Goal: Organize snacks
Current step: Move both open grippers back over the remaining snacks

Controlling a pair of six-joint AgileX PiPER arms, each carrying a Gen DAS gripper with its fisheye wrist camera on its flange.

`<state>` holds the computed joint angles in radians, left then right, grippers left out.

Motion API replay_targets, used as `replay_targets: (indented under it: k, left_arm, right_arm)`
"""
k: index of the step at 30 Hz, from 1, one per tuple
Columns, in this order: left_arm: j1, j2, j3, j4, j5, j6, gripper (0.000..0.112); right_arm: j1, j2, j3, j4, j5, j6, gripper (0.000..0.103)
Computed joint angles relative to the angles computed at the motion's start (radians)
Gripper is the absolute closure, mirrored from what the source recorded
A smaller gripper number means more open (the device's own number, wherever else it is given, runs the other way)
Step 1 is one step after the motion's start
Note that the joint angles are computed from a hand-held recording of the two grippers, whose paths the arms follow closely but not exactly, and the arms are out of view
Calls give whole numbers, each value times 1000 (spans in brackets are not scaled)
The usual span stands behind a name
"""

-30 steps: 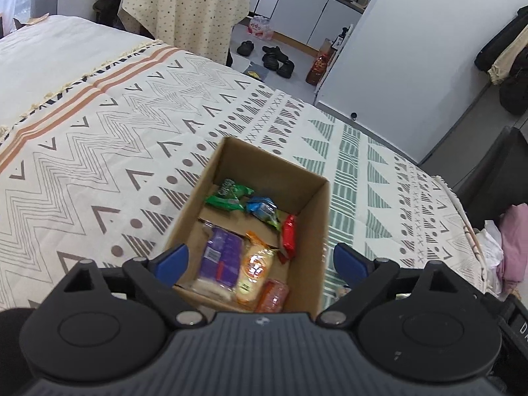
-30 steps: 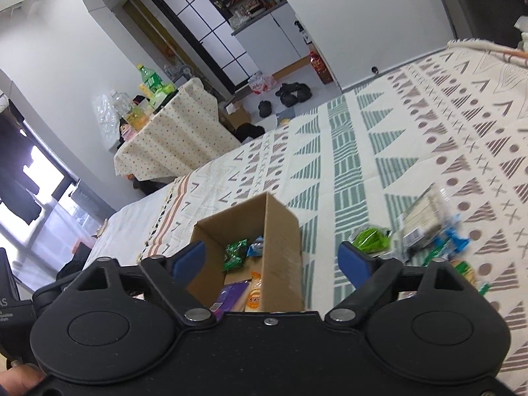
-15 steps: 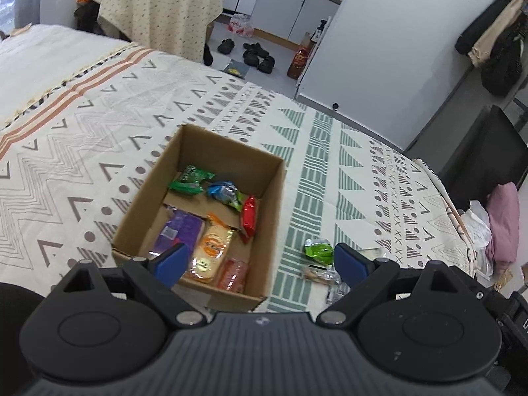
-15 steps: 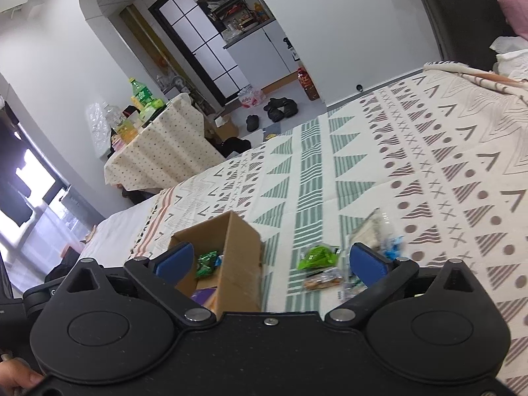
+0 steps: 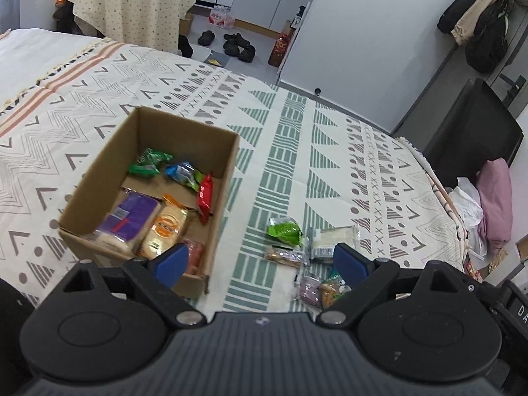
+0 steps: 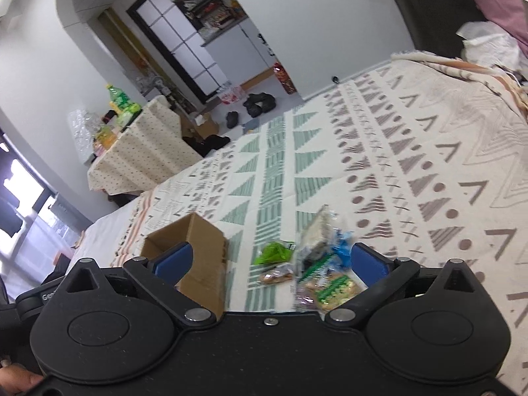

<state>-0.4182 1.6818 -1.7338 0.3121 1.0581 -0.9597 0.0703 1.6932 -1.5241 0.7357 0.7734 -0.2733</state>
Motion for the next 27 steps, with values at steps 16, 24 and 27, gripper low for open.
replay_targets:
  k: [16, 24, 27]
  left_arm:
    - [-31, 115, 3, -35, -64, -21, 18]
    - [-10, 169, 18, -90, -113, -16, 18]
    - [-4, 188, 21, -97, -123, -17, 18]
  right_arm:
    - [-70, 88, -21, 45, 85, 16, 0]
    - [-62, 152, -76, -31, 126, 81, 0]
    - [-55, 179, -101, -69, 146, 109, 0]
